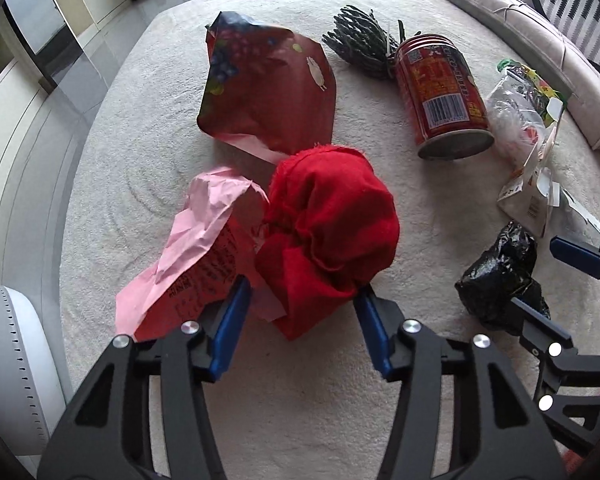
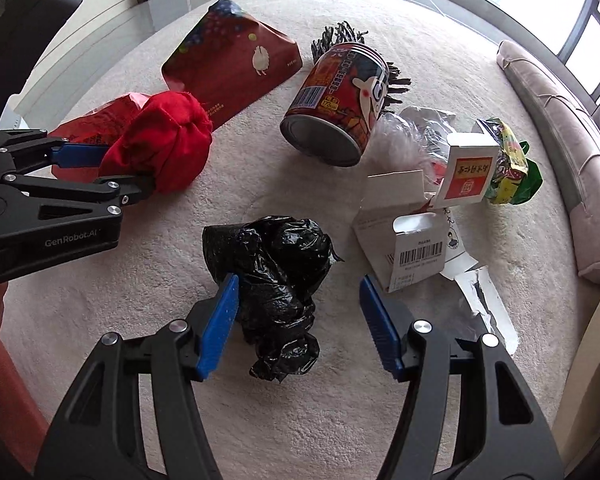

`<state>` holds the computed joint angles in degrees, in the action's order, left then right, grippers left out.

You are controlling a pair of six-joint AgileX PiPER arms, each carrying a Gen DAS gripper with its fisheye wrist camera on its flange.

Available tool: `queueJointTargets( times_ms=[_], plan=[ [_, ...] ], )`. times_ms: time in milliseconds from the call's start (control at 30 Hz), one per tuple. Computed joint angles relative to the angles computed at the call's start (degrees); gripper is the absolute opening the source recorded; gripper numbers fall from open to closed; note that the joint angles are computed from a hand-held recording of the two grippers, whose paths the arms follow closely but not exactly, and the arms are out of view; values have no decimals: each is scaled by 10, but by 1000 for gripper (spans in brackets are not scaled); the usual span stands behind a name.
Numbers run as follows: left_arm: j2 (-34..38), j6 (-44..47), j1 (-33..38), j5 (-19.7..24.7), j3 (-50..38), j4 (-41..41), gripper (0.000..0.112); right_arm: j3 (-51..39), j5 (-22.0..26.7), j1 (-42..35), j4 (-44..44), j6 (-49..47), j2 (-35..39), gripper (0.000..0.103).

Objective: Collect trash
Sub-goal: 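Grasp the red knit hat with the left tool while the right tool grasps the black bag, then carry the hat and black bag to the grey bin and release both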

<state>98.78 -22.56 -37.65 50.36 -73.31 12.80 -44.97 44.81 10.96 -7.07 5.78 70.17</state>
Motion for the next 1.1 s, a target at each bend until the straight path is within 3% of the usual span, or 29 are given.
queueJointTargets(
  times_ms=[67,200,300,500,733,933,1100],
  plan=[
    [0,0,-3,-4,2,0,36,2,0,9,6,0,2,43],
    [-4,-17,-8,-8,6,10,24,6,2,32,-2,14,-7,19],
    [-13,-17,-3,-7,7,-5,15,6,6,29,9,8,-14,14],
    [-27,-45,-7,-2,6,3,10,7,12,17,-1,21,-35,12],
    [-98,-98,-24,35,27,18,6,-20,51,-17,2,24,-67,11],
    [-188,-149,-50,103,30,39,6,-73,126,22,-42,88,-108,11],
    [-251,-162,-58,178,-5,56,6,-146,202,98,-88,159,-124,11]
  ],
)
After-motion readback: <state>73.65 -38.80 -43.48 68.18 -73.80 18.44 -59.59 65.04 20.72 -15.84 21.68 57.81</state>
